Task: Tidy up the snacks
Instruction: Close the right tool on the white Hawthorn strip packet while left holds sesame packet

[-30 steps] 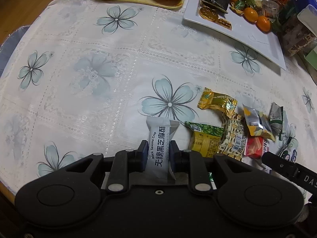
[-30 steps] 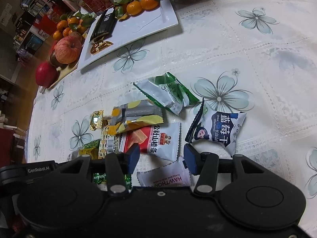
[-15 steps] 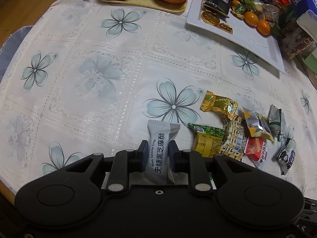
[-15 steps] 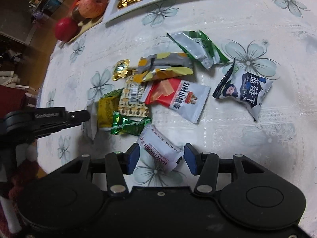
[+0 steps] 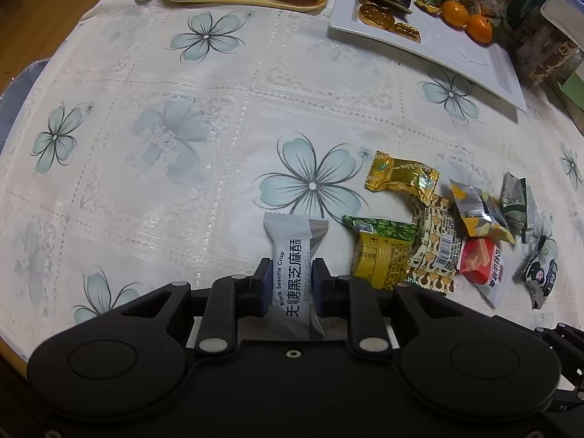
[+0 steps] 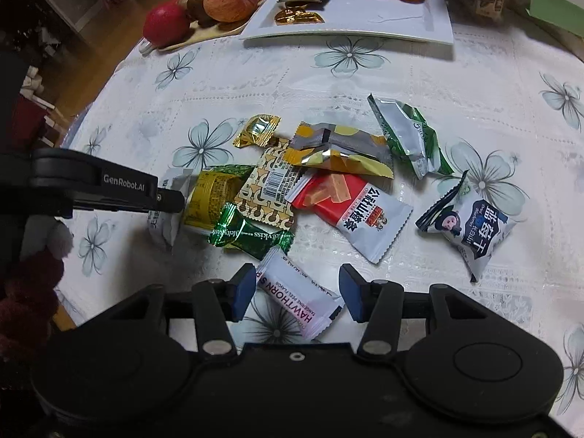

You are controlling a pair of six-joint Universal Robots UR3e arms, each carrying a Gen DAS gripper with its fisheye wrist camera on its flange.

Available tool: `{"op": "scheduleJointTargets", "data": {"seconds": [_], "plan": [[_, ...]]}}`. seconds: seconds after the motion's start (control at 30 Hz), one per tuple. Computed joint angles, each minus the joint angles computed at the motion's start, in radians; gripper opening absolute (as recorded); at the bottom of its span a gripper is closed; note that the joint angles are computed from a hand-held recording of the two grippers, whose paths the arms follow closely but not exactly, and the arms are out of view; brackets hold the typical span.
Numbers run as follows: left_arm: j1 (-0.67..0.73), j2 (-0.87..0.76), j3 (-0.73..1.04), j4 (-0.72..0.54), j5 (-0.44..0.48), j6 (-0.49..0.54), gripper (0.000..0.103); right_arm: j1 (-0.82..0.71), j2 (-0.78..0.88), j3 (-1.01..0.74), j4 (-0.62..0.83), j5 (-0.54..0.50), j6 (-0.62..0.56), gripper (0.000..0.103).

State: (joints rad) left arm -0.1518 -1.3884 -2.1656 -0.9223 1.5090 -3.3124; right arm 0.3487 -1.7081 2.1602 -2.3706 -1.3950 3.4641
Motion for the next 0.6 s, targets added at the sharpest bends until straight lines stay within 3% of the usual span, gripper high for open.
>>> {"op": "scheduleJointTargets", "data": {"seconds": [0.3,0.4,0.43,0.47,0.6], "plan": [[0.008,-0.010,-0.005,0.000,-0.005,0.000,0.031,0.095,0.065,-0.009,-0.063,-0.073,-0.047,0.055],[-0.003,-0.013,-0.006,0.009,0.003,-0.005,0.031,0.142,0.080,-0.016,-0.084,-0.137,-0.049,0.041],[-0.004,-0.011,-0.009,0.013,0.005,-0.004,0.030,0.151,0.081,-0.017,-0.085,-0.152,-0.057,0.029],[-0.003,-0.007,-0.016,0.019,0.001,-0.002,0.029,0.156,0.079,-0.014,-0.089,-0.162,-0.062,0.024],[0.002,0.023,-0.042,0.033,-0.003,-0.009,0.027,0.115,0.035,0.023,-0.085,-0.128,-0.034,0.022]]}}
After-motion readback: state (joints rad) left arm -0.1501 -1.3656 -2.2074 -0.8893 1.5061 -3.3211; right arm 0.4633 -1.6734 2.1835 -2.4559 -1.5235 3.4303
